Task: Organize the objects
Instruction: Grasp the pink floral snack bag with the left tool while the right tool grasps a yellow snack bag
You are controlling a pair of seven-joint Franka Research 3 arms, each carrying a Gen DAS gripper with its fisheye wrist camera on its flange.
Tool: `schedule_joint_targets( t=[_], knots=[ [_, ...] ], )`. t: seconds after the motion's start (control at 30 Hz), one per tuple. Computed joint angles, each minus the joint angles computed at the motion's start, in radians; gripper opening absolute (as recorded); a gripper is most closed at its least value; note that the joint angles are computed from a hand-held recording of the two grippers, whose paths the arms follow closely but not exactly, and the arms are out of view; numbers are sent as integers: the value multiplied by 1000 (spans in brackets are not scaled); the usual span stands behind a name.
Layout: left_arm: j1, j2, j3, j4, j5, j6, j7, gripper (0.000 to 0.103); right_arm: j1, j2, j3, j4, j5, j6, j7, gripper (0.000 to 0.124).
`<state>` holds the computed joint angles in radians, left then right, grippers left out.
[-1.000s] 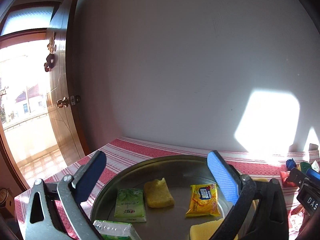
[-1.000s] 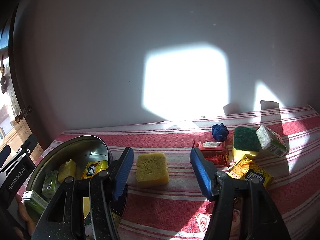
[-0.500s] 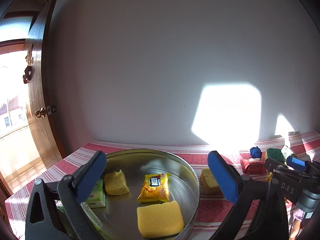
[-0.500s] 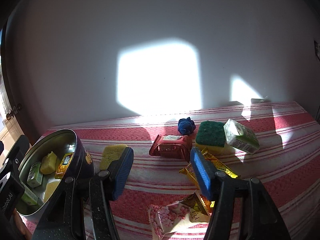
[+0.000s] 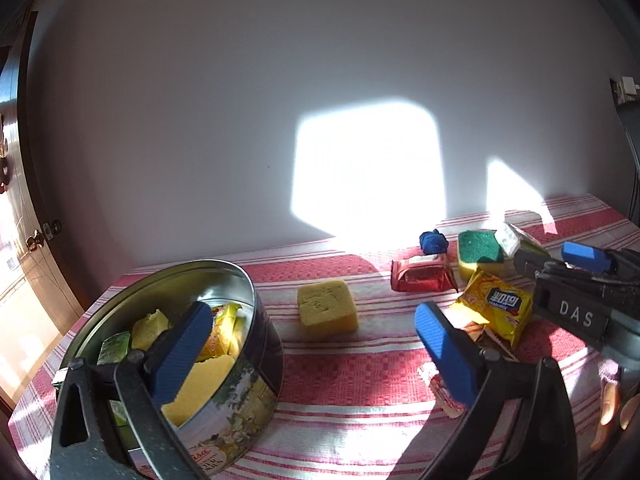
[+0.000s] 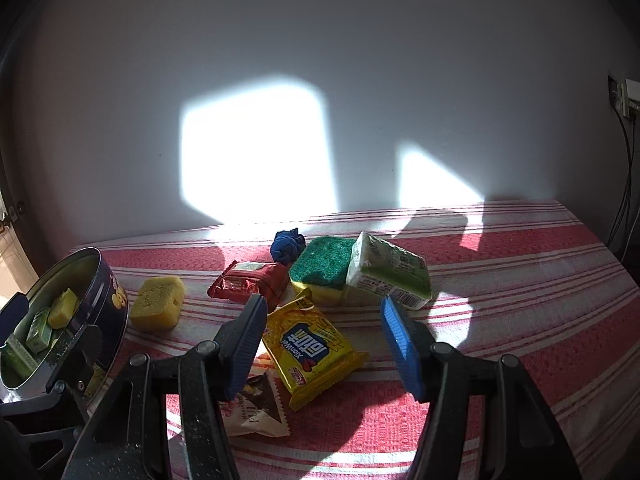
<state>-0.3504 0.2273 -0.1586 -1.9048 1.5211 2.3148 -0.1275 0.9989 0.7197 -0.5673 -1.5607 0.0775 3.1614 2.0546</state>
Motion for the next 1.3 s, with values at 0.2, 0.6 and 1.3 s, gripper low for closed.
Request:
schedule_joint_targets(
  t=[0.2,0.6,1.3],
  knots=[
    [-3,70,0,70,-88,74,154,103,-110,-50,114,-39,-7,11,-75,62],
    [29,199,21,192,-476,301,624,103,-330,-125,365,-92,72,38,-261,62],
    [90,214,-14,137,-982,503,1083,64,-450,-136,508,-82,127,-13,-376,62]
  ],
)
